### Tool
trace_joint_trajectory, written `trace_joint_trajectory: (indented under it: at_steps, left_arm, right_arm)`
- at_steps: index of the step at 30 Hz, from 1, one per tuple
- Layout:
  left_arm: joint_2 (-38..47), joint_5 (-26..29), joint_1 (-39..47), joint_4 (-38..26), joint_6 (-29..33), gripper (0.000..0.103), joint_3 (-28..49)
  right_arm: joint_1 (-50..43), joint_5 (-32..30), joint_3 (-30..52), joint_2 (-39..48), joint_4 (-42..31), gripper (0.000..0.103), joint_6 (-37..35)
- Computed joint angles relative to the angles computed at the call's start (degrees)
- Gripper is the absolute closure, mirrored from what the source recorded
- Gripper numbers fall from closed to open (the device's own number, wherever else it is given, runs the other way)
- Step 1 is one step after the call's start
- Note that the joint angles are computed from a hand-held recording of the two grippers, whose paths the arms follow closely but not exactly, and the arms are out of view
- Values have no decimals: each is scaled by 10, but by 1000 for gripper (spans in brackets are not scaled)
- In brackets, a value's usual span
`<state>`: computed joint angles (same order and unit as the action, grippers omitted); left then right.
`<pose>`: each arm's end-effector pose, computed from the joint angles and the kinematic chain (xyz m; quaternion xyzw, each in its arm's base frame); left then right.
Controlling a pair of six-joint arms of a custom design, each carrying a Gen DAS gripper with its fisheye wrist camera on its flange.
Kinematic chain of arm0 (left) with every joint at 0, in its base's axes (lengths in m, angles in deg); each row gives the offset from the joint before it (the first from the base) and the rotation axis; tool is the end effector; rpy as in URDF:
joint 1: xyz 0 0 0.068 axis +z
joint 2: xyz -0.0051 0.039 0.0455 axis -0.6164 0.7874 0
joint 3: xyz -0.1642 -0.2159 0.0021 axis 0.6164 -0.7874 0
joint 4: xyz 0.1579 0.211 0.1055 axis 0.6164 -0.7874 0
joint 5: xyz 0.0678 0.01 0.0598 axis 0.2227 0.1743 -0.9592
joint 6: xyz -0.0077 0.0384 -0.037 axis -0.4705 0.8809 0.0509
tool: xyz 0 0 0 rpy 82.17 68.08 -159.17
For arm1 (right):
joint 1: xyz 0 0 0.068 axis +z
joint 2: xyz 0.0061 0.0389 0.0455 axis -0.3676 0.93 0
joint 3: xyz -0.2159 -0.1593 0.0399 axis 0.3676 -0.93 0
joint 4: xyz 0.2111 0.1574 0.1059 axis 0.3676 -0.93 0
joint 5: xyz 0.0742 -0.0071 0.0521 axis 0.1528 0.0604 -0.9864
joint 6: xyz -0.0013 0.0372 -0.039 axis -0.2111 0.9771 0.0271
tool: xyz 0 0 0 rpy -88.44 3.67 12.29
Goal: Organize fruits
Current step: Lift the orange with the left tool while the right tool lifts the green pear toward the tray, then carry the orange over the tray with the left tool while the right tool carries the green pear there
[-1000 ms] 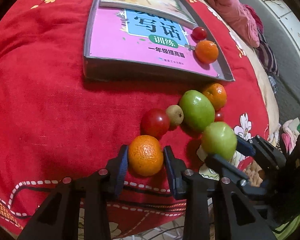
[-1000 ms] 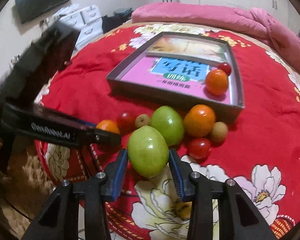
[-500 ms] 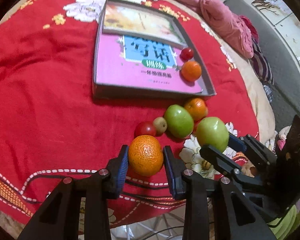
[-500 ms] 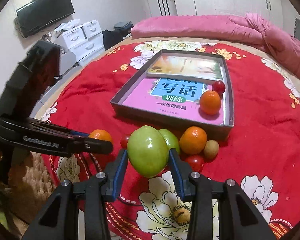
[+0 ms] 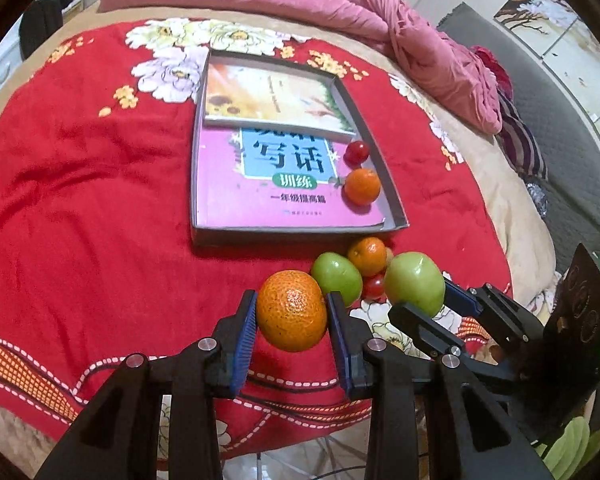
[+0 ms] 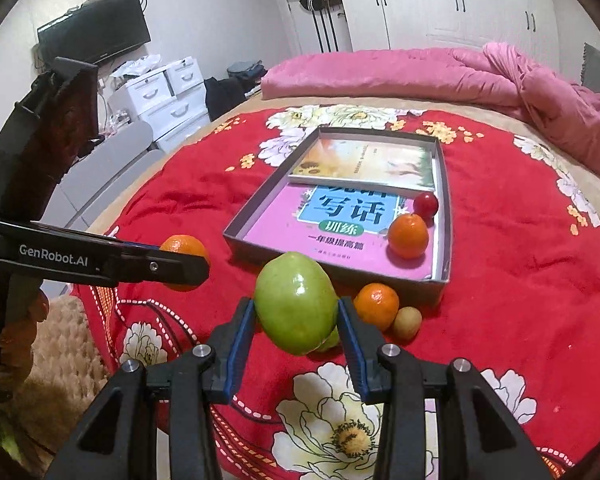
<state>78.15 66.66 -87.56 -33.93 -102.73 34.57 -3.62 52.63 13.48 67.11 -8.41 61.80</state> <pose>0.1864 -0.2061 0.1766 -0.1562 0.9498 -0.1492 0.2265 0.2383 0.0947 0.1423 -0.3362 0.8591 0.2354 0.3057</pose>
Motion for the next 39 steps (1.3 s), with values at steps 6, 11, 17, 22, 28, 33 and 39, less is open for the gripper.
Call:
trace_joint_trajectory:
  at_steps: [6, 11, 17, 22, 28, 33, 39]
  left_arm:
    - [8, -15, -1, -16, 8, 68, 24]
    - [8, -23, 4, -24, 12, 68, 36]
    - [10, -29, 12, -36, 20, 68, 52]
    - [13, -32, 19, -42, 25, 68, 64]
    - [22, -37, 21, -50, 32, 68, 83]
    - [29, -37, 25, -49, 40, 68, 94]
    - [34, -40, 36, -50, 50, 68, 106]
  right_arm:
    - [-11, -9, 10, -8, -3, 61, 4]
    - [-19, -11, 15, -16, -4, 61, 5]
    - [-26, -16, 21, -21, -4, 61, 7]
    - [-35, -24, 33, -17, -6, 61, 10]
    - [-42, -25, 48, -10, -6, 61, 16]
    - [-45, -27, 59, -8, -7, 61, 20]
    - [-43, -25, 77, -3, -8, 61, 25]
